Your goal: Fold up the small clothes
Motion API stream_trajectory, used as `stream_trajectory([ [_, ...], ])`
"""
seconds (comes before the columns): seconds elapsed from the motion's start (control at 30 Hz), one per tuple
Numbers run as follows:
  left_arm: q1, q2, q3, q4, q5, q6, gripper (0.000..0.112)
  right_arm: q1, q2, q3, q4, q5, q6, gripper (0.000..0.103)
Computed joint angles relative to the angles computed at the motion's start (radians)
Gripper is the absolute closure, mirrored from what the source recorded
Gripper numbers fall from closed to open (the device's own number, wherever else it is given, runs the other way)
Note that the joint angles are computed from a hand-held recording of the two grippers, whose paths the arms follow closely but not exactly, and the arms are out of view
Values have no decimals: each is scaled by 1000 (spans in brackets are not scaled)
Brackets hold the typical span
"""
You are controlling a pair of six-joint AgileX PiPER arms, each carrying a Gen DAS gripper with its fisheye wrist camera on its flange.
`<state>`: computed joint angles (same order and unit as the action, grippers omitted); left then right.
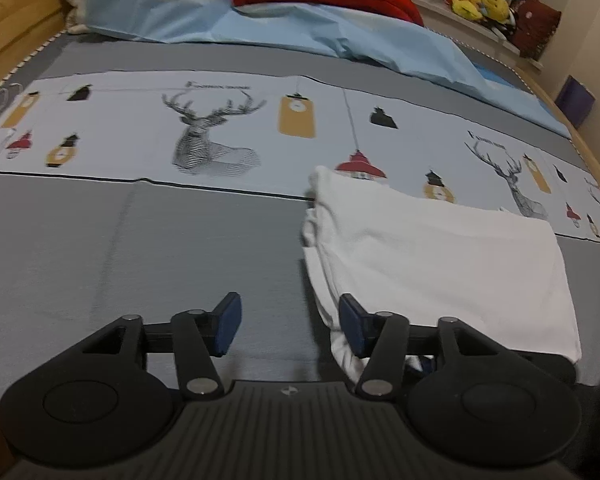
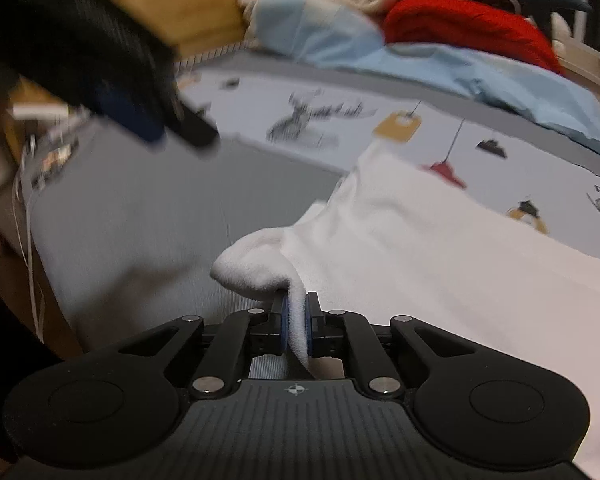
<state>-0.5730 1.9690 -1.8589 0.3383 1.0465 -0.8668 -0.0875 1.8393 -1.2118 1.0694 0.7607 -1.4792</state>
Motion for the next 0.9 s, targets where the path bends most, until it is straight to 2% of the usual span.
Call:
stream_trajectory([
  [0.07, 19, 32, -21, -64, -31, 13, 41, -43, -11, -6, 32, 52, -10, 96],
  [0.17, 86, 91, -51, -270, -106, 76, 30, -103, -16, -25, 49, 124, -4, 97],
  [0.3, 175, 184, -99, -558, -170, 207, 27, -167, -13, -47, 44, 210, 8, 97],
  [0.53, 254, 433, -367, -721, -39, 157, 29, -216, 4, -110, 21, 307, 59, 97],
  [0.6, 265, 479, -423, -739, -26, 153, 38, -215, 11, -131, 18, 318, 82, 97],
  [0.67, 272, 507, -476, -736, -2, 164, 86, -202, 15, -144, 13, 316, 95, 97],
  [0.73, 275, 477, -450, -713, -15, 190, 95, -179, 11, -144, 2, 301, 115, 97],
  [0.9, 288, 207, -129, -547, -188, 168, 98, -116, -1, -143, 48, 346, 174, 97],
])
